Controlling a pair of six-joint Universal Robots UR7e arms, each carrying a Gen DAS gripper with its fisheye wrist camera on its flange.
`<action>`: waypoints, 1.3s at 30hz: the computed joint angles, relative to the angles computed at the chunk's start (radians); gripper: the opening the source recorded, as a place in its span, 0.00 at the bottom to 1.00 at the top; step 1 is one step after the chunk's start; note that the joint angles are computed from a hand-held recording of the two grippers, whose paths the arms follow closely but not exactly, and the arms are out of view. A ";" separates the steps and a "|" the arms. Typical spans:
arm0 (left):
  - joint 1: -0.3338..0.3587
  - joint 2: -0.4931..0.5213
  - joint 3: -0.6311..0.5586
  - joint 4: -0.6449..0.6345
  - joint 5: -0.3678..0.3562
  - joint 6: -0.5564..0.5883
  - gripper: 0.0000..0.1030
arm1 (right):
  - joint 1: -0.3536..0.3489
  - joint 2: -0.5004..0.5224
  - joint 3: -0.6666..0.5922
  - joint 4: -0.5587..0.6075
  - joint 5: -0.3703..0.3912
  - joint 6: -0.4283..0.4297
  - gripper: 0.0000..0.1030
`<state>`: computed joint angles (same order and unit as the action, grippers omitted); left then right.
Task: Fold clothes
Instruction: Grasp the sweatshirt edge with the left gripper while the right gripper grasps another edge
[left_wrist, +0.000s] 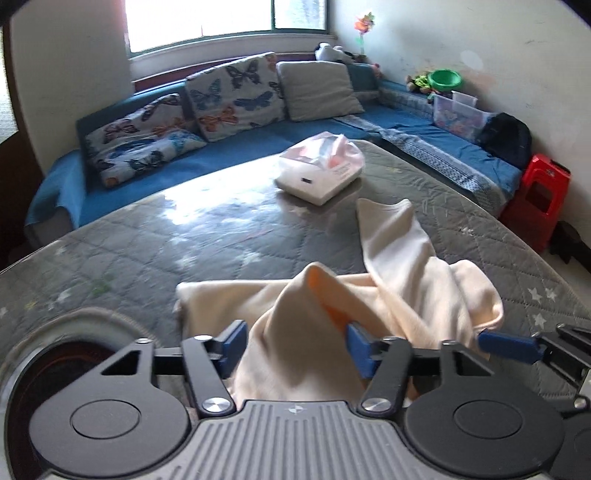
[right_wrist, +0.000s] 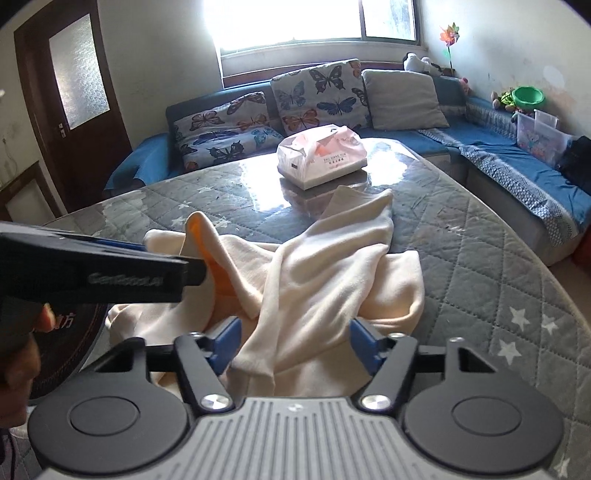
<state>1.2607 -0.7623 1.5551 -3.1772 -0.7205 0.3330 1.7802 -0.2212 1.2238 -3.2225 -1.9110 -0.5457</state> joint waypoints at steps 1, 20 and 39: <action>0.004 0.010 -0.016 0.004 -0.007 0.012 0.43 | -0.002 0.001 -0.007 0.010 0.004 0.001 0.55; 0.005 -0.060 0.114 -0.236 0.007 0.052 0.04 | -0.018 -0.053 0.068 0.018 0.088 -0.037 0.03; -0.188 -0.505 0.862 -0.661 0.364 -0.123 0.04 | -0.046 -0.366 0.552 0.009 0.168 -0.134 0.02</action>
<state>1.0723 -1.2669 2.4167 -3.8379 -0.3562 0.2099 1.7341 -0.5872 1.7755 -3.2133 -1.7429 -0.6799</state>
